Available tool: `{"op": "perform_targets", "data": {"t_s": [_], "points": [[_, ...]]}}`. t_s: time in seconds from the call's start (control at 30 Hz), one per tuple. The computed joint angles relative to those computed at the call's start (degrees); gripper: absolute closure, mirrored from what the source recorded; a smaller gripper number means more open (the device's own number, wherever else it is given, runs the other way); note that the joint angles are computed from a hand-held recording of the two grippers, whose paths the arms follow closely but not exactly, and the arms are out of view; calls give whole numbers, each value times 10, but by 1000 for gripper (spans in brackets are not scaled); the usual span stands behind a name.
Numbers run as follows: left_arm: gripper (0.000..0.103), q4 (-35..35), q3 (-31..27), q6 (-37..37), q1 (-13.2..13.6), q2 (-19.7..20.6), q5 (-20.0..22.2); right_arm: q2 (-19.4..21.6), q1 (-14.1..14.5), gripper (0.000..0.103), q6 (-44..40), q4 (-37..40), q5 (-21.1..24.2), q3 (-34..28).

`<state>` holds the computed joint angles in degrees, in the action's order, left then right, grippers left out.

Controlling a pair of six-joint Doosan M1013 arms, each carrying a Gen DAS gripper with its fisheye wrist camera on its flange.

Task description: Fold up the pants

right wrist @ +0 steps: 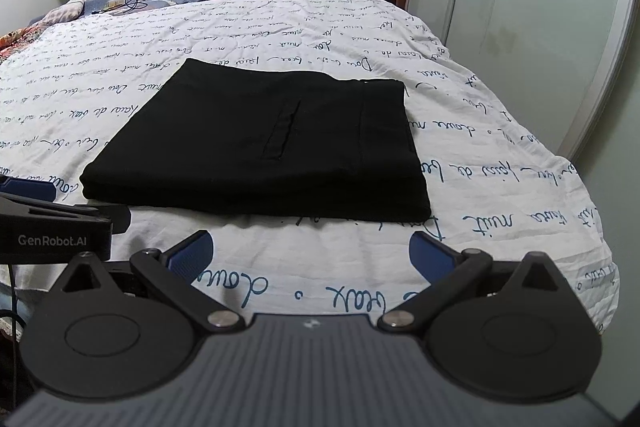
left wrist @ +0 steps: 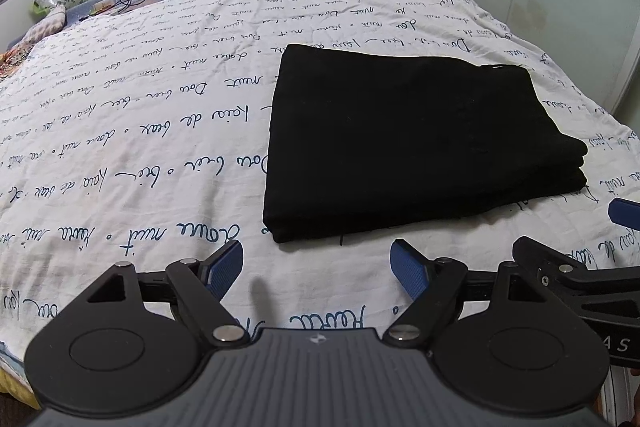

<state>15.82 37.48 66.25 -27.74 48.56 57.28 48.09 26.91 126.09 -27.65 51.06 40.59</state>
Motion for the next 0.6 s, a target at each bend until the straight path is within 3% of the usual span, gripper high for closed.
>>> {"op": "perform_targets", "data": {"t_s": [0.6], "points": [[22,-8,-5,13,1,3,6,2,0,0,-4,-1,7,-3]]}}
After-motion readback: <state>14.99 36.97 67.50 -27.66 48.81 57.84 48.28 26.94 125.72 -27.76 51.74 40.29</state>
